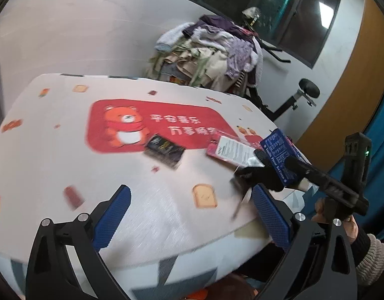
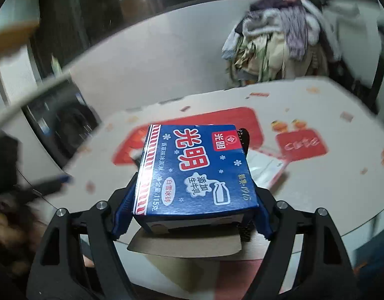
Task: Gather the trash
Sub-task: 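Reach the right gripper to the blue milk box and grasp it, then grasp the black dotted glove with the left gripper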
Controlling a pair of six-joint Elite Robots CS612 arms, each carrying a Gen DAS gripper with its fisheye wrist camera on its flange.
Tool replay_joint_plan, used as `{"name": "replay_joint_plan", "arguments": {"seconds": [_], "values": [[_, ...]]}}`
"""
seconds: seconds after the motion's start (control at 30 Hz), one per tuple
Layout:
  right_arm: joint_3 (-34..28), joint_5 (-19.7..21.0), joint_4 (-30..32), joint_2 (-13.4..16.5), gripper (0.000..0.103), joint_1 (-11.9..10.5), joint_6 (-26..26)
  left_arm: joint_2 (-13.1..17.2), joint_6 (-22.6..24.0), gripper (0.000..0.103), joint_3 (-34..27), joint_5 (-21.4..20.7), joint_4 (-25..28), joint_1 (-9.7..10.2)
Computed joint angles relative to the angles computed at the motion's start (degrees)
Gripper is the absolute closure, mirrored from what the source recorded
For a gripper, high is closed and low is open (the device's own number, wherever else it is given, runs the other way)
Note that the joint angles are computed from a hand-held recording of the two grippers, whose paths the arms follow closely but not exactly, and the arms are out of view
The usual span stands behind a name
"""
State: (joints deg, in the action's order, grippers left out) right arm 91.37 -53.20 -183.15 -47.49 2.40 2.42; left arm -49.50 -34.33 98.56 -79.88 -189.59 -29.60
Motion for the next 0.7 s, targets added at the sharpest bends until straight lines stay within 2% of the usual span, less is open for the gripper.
{"name": "replay_joint_plan", "arguments": {"seconds": [0.1, 0.27, 0.33, 0.4, 0.53, 0.7], "values": [[-1.86, 5.28, 0.08, 1.42, 0.026, -1.32, 6.93, 1.48, 0.14, 0.008, -2.51, -2.66, 0.62, 0.33], [-3.09, 5.49, -3.89, 2.02, 0.026, -1.99, 10.95, 3.04, 0.71, 0.009, -4.56, -5.18, 2.32, 0.07], [-3.81, 7.6, -6.79, 2.91, 0.026, -2.65, 15.64, 3.39, -0.27, 0.009, -4.78, -6.04, 2.75, 0.3], [-4.6, 9.57, -7.17, 3.62, 0.026, -3.08, 18.75, 3.81, -1.6, 0.009, -4.97, -7.3, 2.33, 0.56], [-5.7, 9.86, -5.17, 3.96, 0.026, -2.81, 18.64, 4.09, 0.19, 0.013, -5.76, -8.1, 2.16, 0.35], [-7.23, 13.22, -2.71, 3.73, 0.026, -1.97, 17.5, 4.03, 0.15, 0.014, -5.54, -8.77, 0.66, 0.24]]}}
